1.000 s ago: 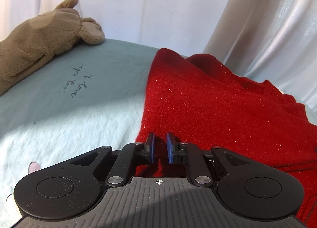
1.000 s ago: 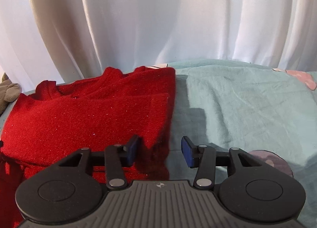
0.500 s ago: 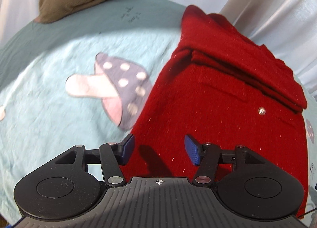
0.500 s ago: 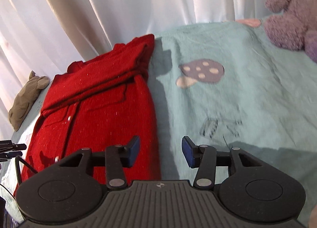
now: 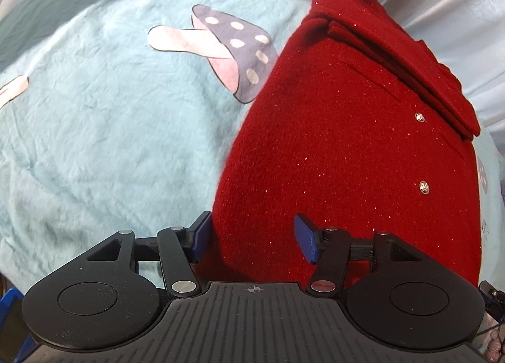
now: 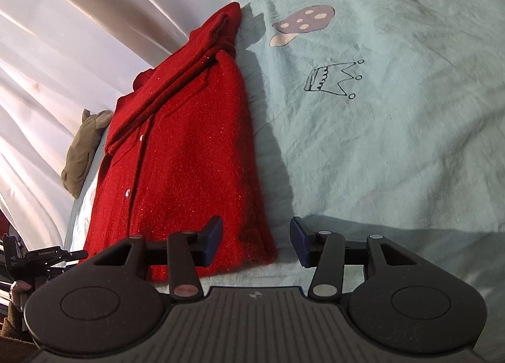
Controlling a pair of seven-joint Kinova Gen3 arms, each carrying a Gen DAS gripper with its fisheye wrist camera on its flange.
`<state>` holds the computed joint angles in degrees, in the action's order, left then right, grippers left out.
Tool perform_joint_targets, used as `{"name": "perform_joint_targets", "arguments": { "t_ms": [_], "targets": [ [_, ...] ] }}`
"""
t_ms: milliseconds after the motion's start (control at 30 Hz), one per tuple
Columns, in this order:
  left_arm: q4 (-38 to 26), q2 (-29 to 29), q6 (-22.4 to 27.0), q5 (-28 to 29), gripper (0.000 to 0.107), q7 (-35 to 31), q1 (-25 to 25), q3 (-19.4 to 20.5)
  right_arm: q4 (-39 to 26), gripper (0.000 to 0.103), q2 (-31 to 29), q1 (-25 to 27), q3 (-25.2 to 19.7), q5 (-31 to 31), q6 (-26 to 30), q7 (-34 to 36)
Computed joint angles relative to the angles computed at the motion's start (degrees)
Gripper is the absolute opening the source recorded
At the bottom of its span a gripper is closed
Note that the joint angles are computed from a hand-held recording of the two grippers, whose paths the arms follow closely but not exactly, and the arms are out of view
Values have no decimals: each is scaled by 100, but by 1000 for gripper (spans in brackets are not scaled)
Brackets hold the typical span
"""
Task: Fold small clothes
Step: 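Open both grippers and release the folded cardigan, then grasp the cardigan hem with the left gripper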
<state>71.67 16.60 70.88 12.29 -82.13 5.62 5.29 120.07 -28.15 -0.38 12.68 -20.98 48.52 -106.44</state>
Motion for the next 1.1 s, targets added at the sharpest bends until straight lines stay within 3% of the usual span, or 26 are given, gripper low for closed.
{"name": "perform_joint_targets", "arguments": {
  "t_ms": [67,333,467,567,600,633,800,833,867,967,1033,1100],
  "targets": [
    [50,-12,-34,103,58,-80,-67,8,110,46,-51,-117,200,-145,-107,144],
    [-154,148,287,506,37,-162,-376,-15,380,46,-66,-646,1021,-964,-410,812],
    [-187,186,368,552,29,-274,-425,-4,320,45,183,-771,1019,-1125,-382,1121],
    [-206,159,417,587,27,-398,-455,15,326,37,255,-734,1011,-1326,-362,1319],
    [-200,150,426,618,27,-455,-470,23,319,24,248,-692,940,-1324,-371,1382],
    [-230,169,474,603,27,-497,-465,24,330,23,236,-724,959,-1380,-375,1515],
    [-384,336,797,827,52,-755,-627,66,256,31,386,-715,1111,-1728,-153,1846],
    [-409,364,856,901,51,-821,-655,85,242,32,416,-688,1127,-1797,-102,1910],
    [-440,393,906,922,49,-880,-648,100,220,32,449,-640,1110,-1840,-50,1949],
    [-676,545,1151,823,20,-958,-524,126,115,32,534,-424,907,-1800,83,1962],
    [-797,601,1228,846,17,-863,-497,110,24,19,589,-262,687,-1672,110,1893],
    [-883,603,1250,1109,16,-862,-615,149,-25,16,570,-194,569,-1650,88,1895]
  ]
}}
